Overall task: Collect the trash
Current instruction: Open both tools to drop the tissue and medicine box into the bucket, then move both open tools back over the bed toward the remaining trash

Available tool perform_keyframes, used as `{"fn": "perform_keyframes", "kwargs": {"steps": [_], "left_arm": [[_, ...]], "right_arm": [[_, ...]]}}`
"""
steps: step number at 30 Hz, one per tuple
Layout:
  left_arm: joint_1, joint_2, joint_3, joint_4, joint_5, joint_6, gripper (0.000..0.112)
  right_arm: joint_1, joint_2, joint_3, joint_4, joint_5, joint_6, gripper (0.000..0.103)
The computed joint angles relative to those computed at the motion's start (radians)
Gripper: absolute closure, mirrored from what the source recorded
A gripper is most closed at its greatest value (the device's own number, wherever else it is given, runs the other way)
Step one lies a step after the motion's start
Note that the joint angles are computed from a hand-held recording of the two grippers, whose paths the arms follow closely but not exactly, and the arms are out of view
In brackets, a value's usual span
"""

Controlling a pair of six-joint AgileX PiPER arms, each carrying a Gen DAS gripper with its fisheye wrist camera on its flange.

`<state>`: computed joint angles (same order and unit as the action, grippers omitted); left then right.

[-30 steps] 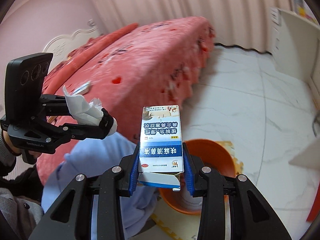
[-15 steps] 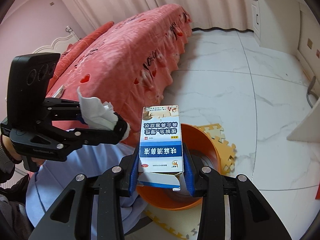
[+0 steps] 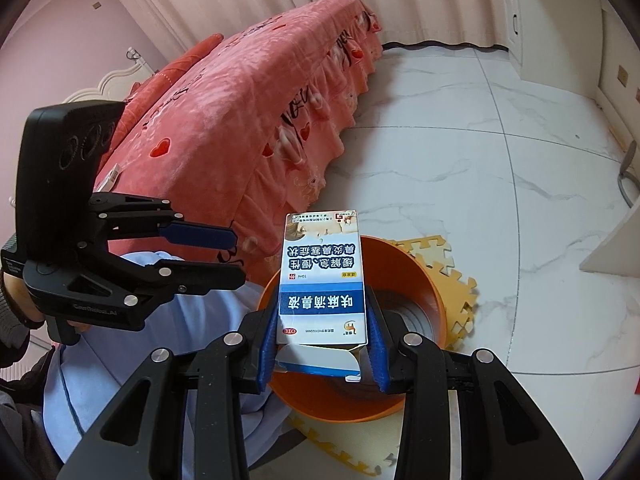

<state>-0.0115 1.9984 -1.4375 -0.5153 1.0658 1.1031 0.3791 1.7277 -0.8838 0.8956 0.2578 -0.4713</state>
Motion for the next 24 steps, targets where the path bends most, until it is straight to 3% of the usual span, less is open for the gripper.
{"fn": "perform_keyframes", "kwargs": {"steps": [11, 13, 16, 24], "left_arm": [[0.032, -0.021, 0.007, 0.014, -0.006, -0.015, 0.067], [0.037, -0.023, 0.011, 0.013, -0.010, -0.015, 0.062], [0.046, -0.025, 0.014, 0.006, -0.009, -0.011, 0.061], [0.058, -0.033, 0.022, 0.004, -0.012, -0.006, 0.061]], "right_arm": [[0.044, 0.043, -0.063, -0.091, 0.007, 0.096, 0.063], [0.050, 0.047, -0.071, -0.134, 0.011, 0.141, 0.062], [0.064, 0.047, -0.076, -0.229, 0.004, 0.243, 0.051], [0.075, 0.033, -0.078, -0.305, 0.006, 0.333, 0.051]]}}
